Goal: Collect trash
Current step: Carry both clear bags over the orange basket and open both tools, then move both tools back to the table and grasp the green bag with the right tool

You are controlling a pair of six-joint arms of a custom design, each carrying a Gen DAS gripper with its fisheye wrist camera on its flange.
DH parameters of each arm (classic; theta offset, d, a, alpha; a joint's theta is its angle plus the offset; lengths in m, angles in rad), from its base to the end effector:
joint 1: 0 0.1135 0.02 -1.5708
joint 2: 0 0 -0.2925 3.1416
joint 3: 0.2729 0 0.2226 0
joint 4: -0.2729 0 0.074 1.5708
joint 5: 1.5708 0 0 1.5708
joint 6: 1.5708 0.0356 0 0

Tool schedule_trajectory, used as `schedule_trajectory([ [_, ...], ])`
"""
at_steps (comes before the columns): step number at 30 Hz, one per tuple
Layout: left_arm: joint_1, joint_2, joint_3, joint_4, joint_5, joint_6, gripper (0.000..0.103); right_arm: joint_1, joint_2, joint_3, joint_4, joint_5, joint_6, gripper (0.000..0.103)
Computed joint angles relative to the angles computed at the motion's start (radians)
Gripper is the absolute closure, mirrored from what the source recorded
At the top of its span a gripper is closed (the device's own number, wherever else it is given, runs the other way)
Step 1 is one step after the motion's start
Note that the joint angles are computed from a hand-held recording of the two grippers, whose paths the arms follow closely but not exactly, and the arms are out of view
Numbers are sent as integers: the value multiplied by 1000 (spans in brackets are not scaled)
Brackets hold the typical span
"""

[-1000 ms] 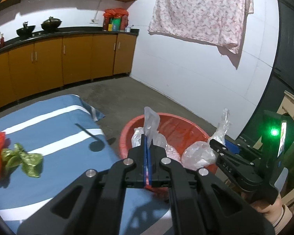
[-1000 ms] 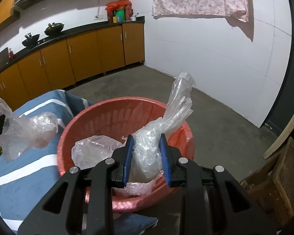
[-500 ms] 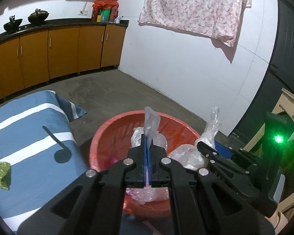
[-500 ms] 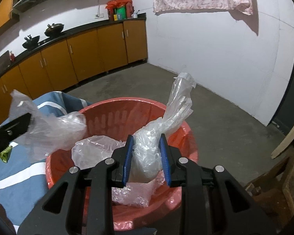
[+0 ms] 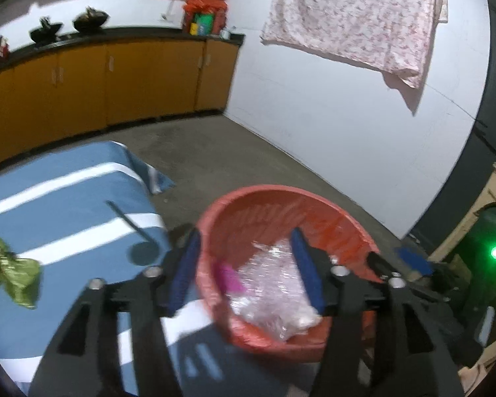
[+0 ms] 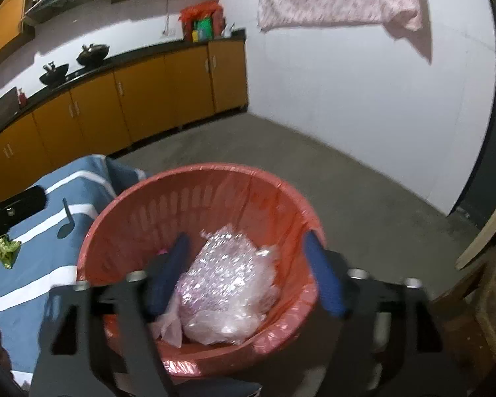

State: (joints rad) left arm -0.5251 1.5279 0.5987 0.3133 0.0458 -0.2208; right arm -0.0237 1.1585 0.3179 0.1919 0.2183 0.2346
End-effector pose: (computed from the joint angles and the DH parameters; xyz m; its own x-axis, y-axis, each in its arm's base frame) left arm 0.2356 -0.1384 0.2066 -0.6045 0.0974 -0.7906 0.4107 0.8885 -0.2046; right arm 0.1769 -0.0119 0.1961 -0.5419 0.2399 -0.8055 0.3307 0.9419 0.0580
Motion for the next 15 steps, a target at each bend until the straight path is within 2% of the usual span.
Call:
schedule_trajectory([
  [2,7,-53,-41,3,-44,18,29,26,-43,-1,-20,53,7,8],
  [5,33,-141,-97,-18,-87,51,20,53,-98,7,-48,78,29,3],
  [10,100,-312,-193,-65,-143,128,12,140,-135,33,-68,116,107,2],
  [15,291,-501,-270,-157,-84,216,8,289,-101,88,-113,162,173,2],
])
